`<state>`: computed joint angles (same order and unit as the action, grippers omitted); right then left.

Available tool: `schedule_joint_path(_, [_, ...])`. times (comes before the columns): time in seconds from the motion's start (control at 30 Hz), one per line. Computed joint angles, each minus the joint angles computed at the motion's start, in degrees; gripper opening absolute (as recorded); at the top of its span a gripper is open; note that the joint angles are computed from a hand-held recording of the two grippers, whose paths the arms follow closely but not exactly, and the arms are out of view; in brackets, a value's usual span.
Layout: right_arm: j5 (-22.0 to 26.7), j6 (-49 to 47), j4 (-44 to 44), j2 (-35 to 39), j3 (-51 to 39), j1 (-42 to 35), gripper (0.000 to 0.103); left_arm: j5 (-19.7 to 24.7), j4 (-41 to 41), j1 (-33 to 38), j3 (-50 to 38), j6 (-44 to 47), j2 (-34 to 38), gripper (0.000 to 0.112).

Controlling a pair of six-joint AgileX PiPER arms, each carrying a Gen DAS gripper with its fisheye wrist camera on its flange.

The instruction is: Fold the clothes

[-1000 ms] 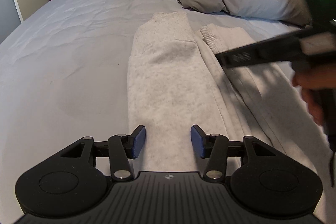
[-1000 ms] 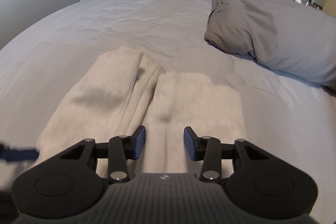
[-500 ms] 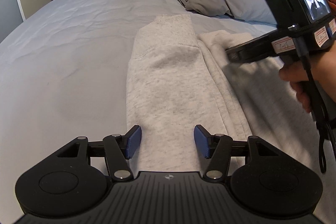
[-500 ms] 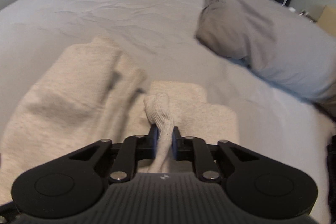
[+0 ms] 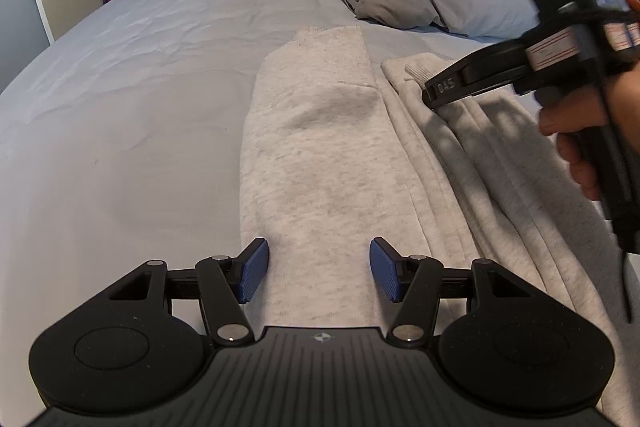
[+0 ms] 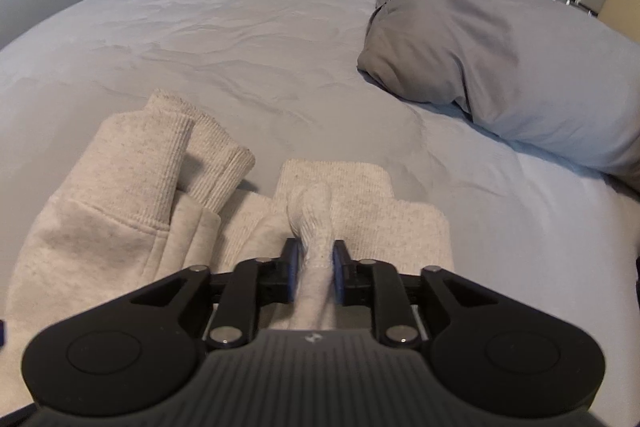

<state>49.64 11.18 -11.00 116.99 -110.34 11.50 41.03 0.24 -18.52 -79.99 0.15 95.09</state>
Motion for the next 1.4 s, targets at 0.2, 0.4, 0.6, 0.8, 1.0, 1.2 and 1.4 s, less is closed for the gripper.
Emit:
schedule_joint_path(0.2, [0.49, -2.12, 2.07, -9.36, 9.83, 0.65, 0.045, 3.69, 3.07, -2.14, -0.50, 0.16, -2.25, 0.054])
schedule_joint_path(0.4, [-1.25, -7.97, 7.59, -27.82, 30.45, 1.09, 0.042, 6.74, 0.93, -3.38, 3.97, 4.73, -9.44, 0.053])
schedule_joint_path(0.6, [-0.97, -4.49, 6.95, -46.35, 46.36, 7.22, 0.043, 10.22, -0.61, -5.41, 11.42, 7.40, -20.43, 0.053])
schedule_joint_path(0.8, [2.93, 16.37, -9.53, -57.64, 55.56, 28.03, 0.055, 11.26, 3.31, -11.55, 19.87, 3.96, -30.15, 0.053])
schedule_joint_path(1.0, [6.41, 29.38, -21.84, -58.94, 62.63, 41.74, 0.058, 6.84, 8.31, -17.54, 25.96, -1.34, -32.17, 0.053])
schedule_joint_path(1.2, [7.99, 30.84, -29.03, -58.10, 65.59, 47.73, 0.029, 7.25, 18.35, -27.19, 29.28, -8.24, -34.57, 0.054])
schedule_joint_path(1.4, [4.55, 25.45, -25.97, -59.69, 64.10, 43.62, 0.012, 4.75, 18.63, -26.46, 30.49, -8.09, -35.26, 0.009])
